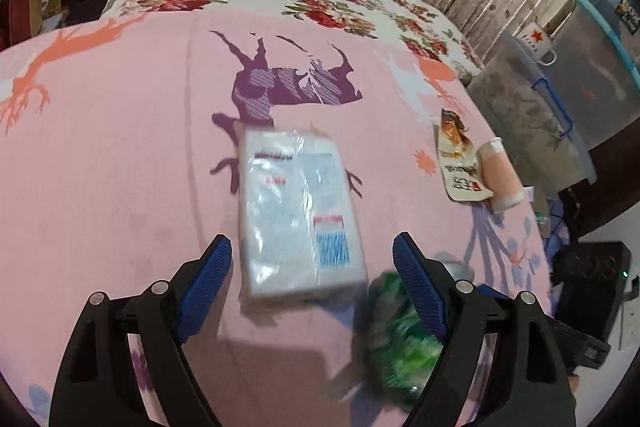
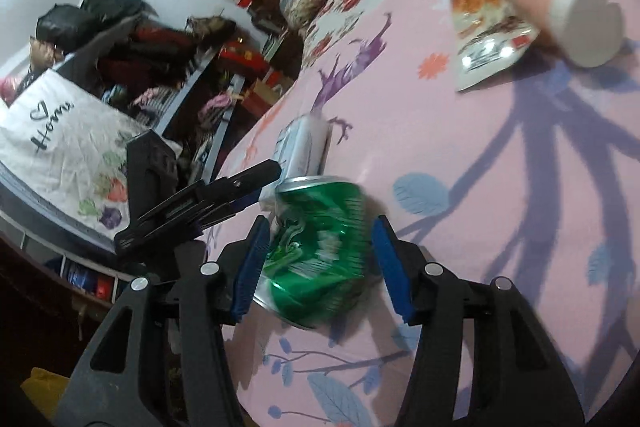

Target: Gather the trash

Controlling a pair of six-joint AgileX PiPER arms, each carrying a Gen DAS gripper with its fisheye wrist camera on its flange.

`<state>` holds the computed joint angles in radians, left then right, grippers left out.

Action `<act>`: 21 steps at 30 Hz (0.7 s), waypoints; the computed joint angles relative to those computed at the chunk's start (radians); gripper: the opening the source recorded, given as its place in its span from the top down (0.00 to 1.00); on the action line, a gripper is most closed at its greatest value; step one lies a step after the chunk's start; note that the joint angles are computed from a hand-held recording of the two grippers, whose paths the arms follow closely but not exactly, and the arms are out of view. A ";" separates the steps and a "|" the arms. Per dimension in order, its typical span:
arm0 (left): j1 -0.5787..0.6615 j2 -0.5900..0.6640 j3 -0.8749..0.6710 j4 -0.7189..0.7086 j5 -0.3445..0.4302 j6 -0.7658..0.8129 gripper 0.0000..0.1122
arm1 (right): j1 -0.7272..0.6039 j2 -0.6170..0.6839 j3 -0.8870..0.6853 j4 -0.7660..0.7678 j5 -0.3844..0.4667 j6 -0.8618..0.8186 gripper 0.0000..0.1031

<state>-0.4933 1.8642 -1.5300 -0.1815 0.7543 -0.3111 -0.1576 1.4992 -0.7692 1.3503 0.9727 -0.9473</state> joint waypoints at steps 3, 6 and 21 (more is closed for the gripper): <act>-0.033 0.058 -0.080 0.098 0.040 -0.063 0.31 | -0.021 -0.005 0.012 -0.017 -0.001 0.007 0.45; -0.049 0.085 -0.096 0.164 0.048 -0.105 0.44 | -0.028 0.015 0.011 -0.023 0.010 0.004 0.46; 0.019 -0.236 0.320 0.070 -0.124 -0.021 0.48 | 0.173 0.145 -0.088 -0.024 -0.049 0.034 0.82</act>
